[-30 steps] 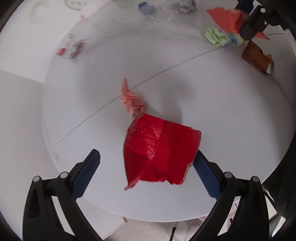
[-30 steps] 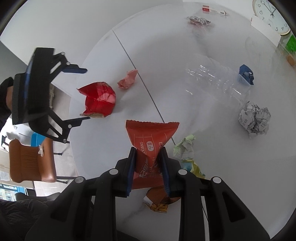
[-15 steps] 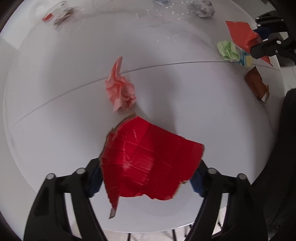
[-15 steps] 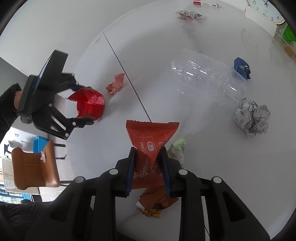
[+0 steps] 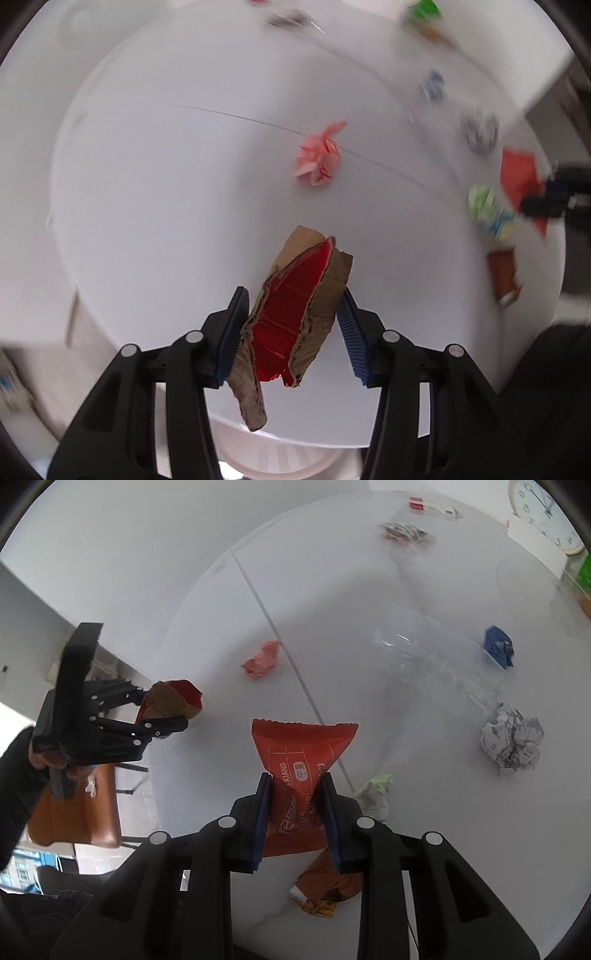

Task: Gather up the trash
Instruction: 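Grasp the red box with cardboard with the left gripper, then drop the red box and orange bag into the wastebasket with both grippers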

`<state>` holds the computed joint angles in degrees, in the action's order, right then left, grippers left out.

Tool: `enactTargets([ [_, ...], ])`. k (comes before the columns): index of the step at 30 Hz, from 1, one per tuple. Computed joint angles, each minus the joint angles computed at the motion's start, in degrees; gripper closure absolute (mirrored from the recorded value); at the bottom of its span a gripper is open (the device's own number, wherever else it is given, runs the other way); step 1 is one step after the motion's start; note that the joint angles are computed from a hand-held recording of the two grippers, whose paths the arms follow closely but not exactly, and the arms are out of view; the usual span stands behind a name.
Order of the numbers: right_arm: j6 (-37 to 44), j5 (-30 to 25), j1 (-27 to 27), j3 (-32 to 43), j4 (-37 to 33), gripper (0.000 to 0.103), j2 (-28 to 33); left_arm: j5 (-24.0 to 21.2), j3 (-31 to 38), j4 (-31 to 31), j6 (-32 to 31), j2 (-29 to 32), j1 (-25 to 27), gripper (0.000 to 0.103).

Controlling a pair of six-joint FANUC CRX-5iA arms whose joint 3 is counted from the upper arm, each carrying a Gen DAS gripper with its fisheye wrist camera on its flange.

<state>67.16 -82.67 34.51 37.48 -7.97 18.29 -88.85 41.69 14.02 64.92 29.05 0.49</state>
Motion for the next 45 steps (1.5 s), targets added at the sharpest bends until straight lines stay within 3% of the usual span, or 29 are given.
enactTargets([
  [5, 2.9, 0.2, 1.9, 0.4, -1.3, 0.076, -0.6, 5.6, -11.9, -1.7, 11.4, -10.8, 2.0, 0.054],
  [10, 7.6, -0.5, 4.3, 1.6, -4.1, 0.076, -0.8, 6.2, -22.3, -7.1, 21.8, -20.6, 2.3, 0.054],
  [15, 12.5, -3.1, 6.8, 4.7, -7.2, 0.074, 0.4, 6.9, -31.1, -8.6, 29.8, -28.4, 4.5, 0.054],
  [22, 18.2, -6.3, 11.0, 10.1, -10.7, 0.074, 3.7, 8.5, -39.7, -9.2, 36.1, -36.9, 6.8, 0.052],
  [25, 19.8, -7.6, 12.2, 12.2, -11.7, 0.074, 5.2, 9.0, -41.3, -9.7, 38.8, -38.3, 6.3, 0.043],
  [27, 20.2, -8.4, 12.8, 13.3, -12.0, 0.074, 5.9, 9.5, -41.0, -11.3, 42.3, -37.7, 4.9, 0.023],
  [29, 20.4, -8.9, 13.2, 14.2, -12.1, 0.074, 6.5, 9.4, -41.5, -12.9, 45.3, -38.5, 4.8, 0.015],
  [37, 21.4, -11.2, 14.7, 15.9, -12.6, 0.073, 7.9, 5.7, -42.0, -14.8, 57.6, -43.2, 9.2, 0.008],
  [44, 22.0, -13.1, 16.1, 19.6, -12.6, 0.072, 10.5, -1.0, -37.0, -23.2, 60.3, -45.0, 6.0, 0.008],
  [45, 22.2, -13.5, 16.2, 20.7, -12.9, 0.066, 11.3, -1.6, -36.4, -23.8, 60.2, -45.1, 5.8, 0.008],
])
